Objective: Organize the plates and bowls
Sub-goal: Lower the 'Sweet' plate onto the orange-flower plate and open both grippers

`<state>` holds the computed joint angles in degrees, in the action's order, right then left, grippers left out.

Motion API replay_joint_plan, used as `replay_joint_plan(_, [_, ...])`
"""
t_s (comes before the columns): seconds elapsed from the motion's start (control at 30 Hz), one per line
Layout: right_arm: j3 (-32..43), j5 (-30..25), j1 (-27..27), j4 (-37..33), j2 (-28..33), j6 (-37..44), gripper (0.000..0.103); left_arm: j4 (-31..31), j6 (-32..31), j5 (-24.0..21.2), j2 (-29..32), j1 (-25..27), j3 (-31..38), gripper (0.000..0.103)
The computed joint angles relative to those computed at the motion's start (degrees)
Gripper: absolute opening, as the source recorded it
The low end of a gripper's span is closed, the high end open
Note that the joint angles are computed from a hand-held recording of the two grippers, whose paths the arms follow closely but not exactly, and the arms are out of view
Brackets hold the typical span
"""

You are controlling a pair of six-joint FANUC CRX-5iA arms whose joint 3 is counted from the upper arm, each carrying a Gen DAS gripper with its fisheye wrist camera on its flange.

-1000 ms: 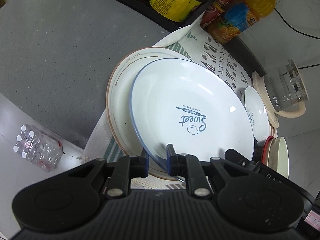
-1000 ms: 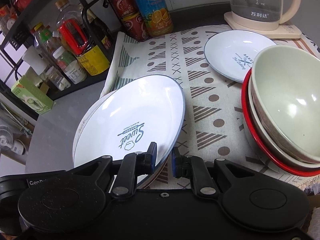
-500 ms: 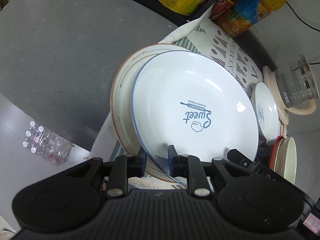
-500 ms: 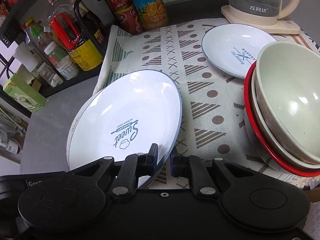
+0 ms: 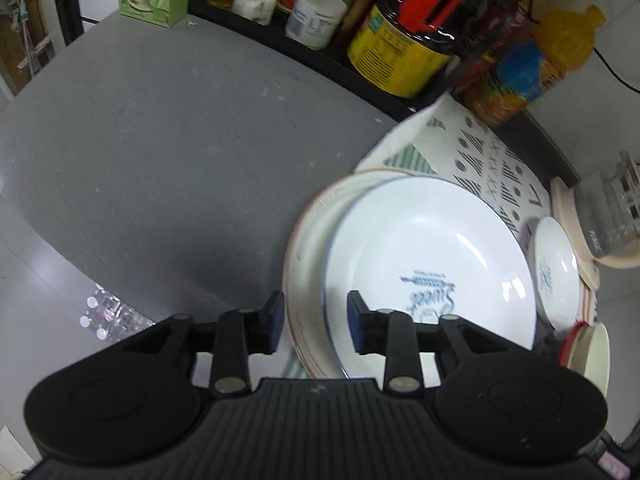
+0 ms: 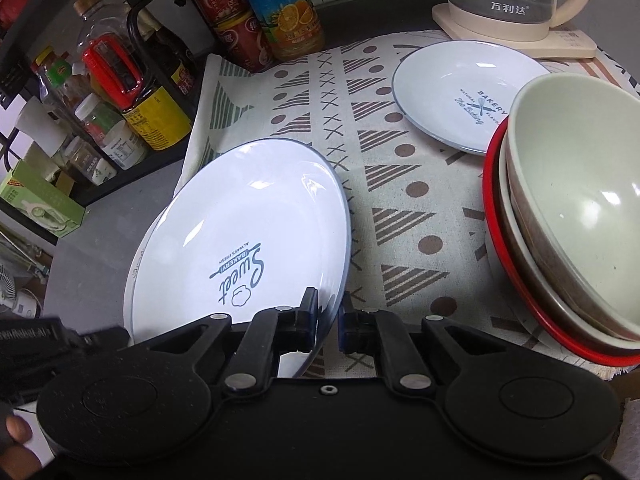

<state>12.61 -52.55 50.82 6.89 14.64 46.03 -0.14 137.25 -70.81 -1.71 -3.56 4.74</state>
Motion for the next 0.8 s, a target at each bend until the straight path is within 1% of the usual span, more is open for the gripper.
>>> replay_joint_plan(0.1, [0.3, -0.2, 0.0, 0.0, 0.3, 0.0, 0.010, -0.1, -0.4, 0.2, 0.8, 0.5, 0.1, 0.040])
replay_joint_plan(0.17, [0.5, -0.6, 0.1, 0.3, 0.7, -0.1, 0.011, -0.8, 0.0, -0.5, 1.7, 0.5, 0.6, 0.041])
replay_joint_plan(0.3, [1.1, -0.8, 0.4, 1.3, 1.5, -0.1, 0.012, 0.0, -0.9, -0.3, 2.3, 1.2, -0.2, 0.041])
replay_joint_plan(0.4, [1.9, -1.2, 0.4, 1.5, 2.2, 0.0, 0.013, -0.1, -1.9, 0.5, 2.5, 1.2, -0.5, 0.041])
replay_joint_plan(0.47, [2.2, -1.5, 0.4, 1.2, 2.6, 0.2, 0.014, -0.4, -1.4, 0.3, 2.8, 1.2, -0.3, 0.041])
replay_joint_plan(0.6, [2.8, -1.9, 0.3, 0.4, 3.1, 1.0, 0.014, 0.3, -1.2, 1.8, 2.3, 1.8, -1.7, 0.041])
replay_joint_plan(0.63, [3.1, -2.0, 0.1, -0.2, 3.2, 1.2, 0.014, 0.3, -1.3, 2.0, 2.3, 1.8, -1.8, 0.040])
replay_joint_plan(0.7, [3.8, -2.6, -0.3, -1.7, 3.6, 1.7, 0.014, 0.6, -1.2, 3.4, 1.7, 2.2, -2.7, 0.033])
replay_joint_plan(0.73, [4.0, -2.7, -0.3, -1.8, 3.7, 1.8, 0.014, 0.4, -1.0, 3.7, 1.5, 2.2, -2.8, 0.031])
replay_joint_plan(0.8, [3.8, -2.5, -0.1, -1.2, 3.8, 2.2, 0.014, 1.0, -1.5, 4.4, 1.1, 2.5, -3.4, 0.024])
